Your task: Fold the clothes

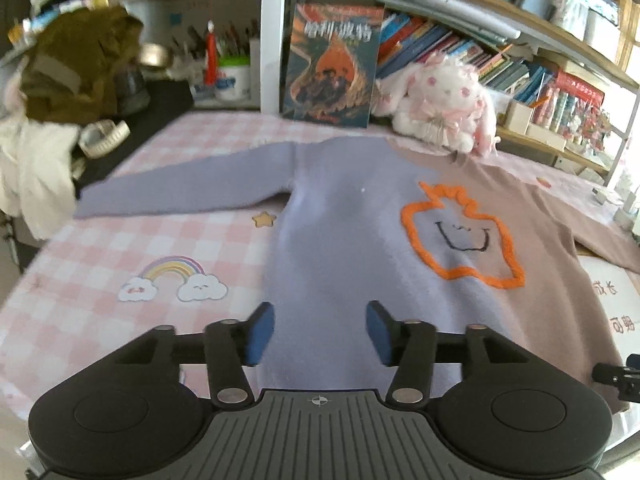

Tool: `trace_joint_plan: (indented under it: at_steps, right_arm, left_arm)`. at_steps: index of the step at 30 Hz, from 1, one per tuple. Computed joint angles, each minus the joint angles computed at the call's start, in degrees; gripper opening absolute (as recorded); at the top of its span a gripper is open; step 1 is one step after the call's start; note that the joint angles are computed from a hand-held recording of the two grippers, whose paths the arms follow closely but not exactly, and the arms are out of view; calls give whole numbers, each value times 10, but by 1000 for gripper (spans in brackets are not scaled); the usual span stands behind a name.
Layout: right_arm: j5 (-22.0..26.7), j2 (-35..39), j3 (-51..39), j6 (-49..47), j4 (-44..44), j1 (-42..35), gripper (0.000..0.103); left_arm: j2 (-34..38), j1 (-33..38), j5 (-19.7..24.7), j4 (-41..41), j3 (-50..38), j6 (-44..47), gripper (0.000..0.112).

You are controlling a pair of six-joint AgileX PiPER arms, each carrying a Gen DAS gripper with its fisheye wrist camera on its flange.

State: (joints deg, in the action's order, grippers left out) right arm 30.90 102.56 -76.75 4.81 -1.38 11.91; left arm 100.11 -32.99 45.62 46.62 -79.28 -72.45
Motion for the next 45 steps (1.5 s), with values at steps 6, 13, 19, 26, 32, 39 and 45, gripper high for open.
trace_joint_plan:
  at_steps: [6, 13, 19, 26, 32, 39, 45]
  right_arm:
    - [-67, -55, 57, 15, -15, 13, 92]
    - [-118, -115, 127, 3, -10, 33, 97]
    - [-114, -123, 135, 3, -11, 43, 98]
    - [-92, -129, 139, 219, -203, 96, 98]
    - [-8, -101, 107, 483, -392, 187, 98]
    - [123, -27, 10, 623, -468, 317, 100]
    - [205, 54, -92, 644, -465, 389, 100]
  left_arm:
    - [3, -74, 88, 50, -20, -40, 82]
    - [14, -117, 124, 45, -32, -22, 85]
    - [10, -115, 106, 42, -25, -3, 85]
    - [-15, -69, 21, 20, 22, 46, 86]
    - [-64, 20, -98, -29, 88, 180, 86]
    - [-89, 158, -209, -249, 127, 482, 92]
    - [-89, 250, -222, -453, 133, 728, 92]
